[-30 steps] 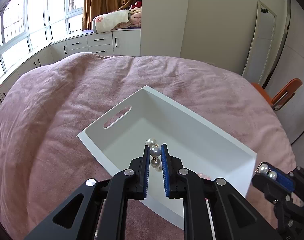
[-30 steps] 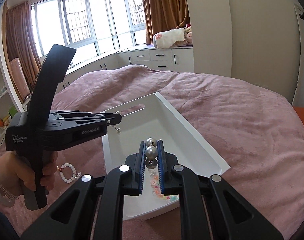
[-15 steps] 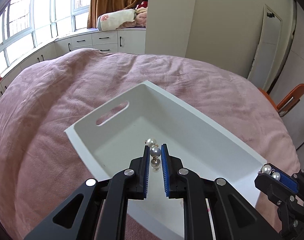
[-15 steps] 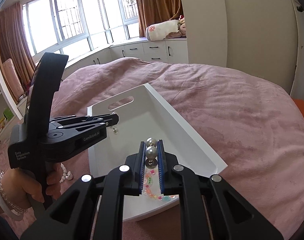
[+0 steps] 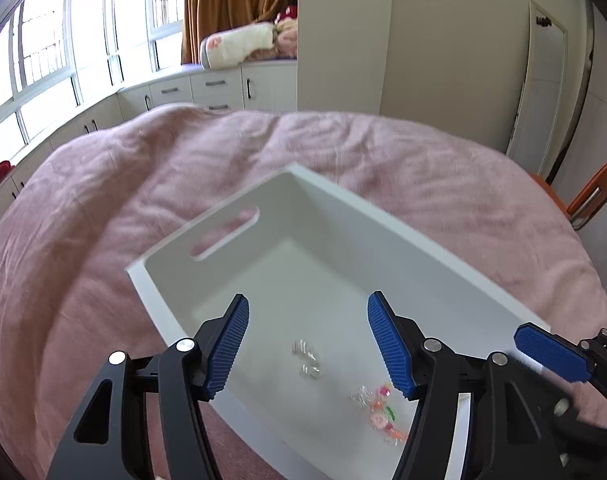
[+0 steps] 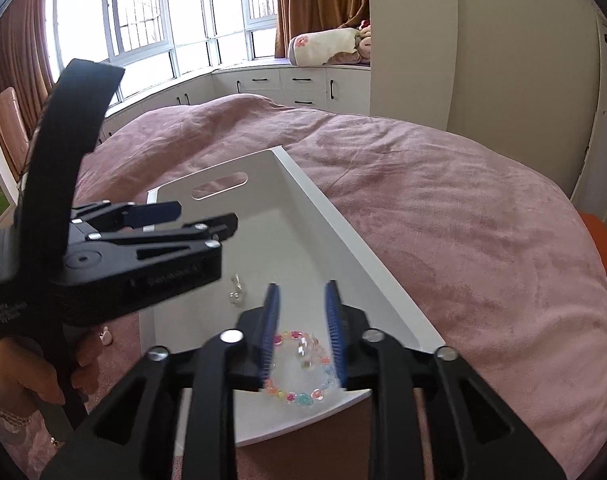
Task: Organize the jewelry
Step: 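Carry both pearl earrings over the white tray and open both tools, then grasp the white bead bracelet with the left tool while the right tool grasps the silver ring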
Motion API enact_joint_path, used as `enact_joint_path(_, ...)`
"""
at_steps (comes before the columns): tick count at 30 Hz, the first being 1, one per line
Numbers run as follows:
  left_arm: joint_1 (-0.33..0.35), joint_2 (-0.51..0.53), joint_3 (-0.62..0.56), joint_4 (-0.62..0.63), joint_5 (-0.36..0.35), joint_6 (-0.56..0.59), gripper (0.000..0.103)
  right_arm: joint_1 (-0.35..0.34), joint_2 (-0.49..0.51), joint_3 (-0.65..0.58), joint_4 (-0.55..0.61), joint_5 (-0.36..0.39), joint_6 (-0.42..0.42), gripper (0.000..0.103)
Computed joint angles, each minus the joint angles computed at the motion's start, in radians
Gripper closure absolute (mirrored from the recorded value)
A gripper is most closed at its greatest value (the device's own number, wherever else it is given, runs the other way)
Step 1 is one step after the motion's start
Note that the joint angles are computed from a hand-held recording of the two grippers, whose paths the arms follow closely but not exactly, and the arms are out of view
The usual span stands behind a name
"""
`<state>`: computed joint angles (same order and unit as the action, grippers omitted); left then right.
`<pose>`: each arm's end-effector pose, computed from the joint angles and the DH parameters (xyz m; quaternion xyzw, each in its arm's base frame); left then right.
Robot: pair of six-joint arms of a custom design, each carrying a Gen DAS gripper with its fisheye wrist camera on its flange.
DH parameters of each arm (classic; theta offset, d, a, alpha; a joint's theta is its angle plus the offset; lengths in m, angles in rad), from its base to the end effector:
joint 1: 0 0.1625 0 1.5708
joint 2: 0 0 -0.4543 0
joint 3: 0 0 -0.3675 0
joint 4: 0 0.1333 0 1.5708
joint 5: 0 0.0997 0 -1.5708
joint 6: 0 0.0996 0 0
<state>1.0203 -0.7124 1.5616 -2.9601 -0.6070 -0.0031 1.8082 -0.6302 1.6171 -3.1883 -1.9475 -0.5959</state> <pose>-0.1835 -0.7102 0.1861 0.1118 0.8556 -0.3495 0.3651 0.2597 -0.6623 0.1076 0.3248 -0.8775 0.2680 0.2295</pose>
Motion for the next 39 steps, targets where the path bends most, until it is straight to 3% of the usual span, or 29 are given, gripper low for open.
enact_joint_path(1,-0.001,-0.007,0.002,-0.013,0.003,0.017,0.035,0.000,0.002,0.008,-0.032,0.000,-0.005,0.039)
enact_joint_path(6,-0.002,-0.041,0.026,-0.053,0.046,0.066,0.023,-0.001,-0.003,0.016,-0.052,0.021,0.026,0.034)
enact_joint_path(8,-0.008,-0.045,0.040,-0.106,0.096,0.113,0.014,0.005,0.001,0.025,-0.088,0.021,0.018,0.029)
enact_joint_path(13,-0.020,-0.084,0.106,-0.268,0.148,0.272,0.012,0.026,0.011,0.041,-0.164,0.007,0.008,0.017)
enact_joint_path(16,-0.026,-0.134,0.158,-0.301,0.161,0.273,0.010,0.041,0.009,0.065,-0.220,0.005,0.009,0.009)
enact_joint_path(19,-0.028,-0.192,0.248,-0.390,0.180,0.272,0.010,0.055,-0.007,0.123,-0.297,0.054,-0.008,0.007)
enact_joint_path(27,0.004,-0.335,0.476,-0.331,0.250,0.160,0.010,0.106,-0.029,0.287,-0.429,0.198,-0.136,0.005)
enact_joint_path(32,0.020,-0.417,0.607,-0.209,0.251,-0.009,0.010,0.129,-0.010,0.374,-0.470,0.281,-0.219,0.005)
enact_joint_path(36,0.029,-0.469,0.663,-0.107,0.217,-0.155,0.010,0.143,0.017,0.417,-0.452,0.269,-0.267,0.005)
enact_joint_path(39,0.032,-0.489,0.703,-0.097,0.191,-0.206,0.010,0.139,0.043,0.441,-0.449,0.252,-0.309,0.005)
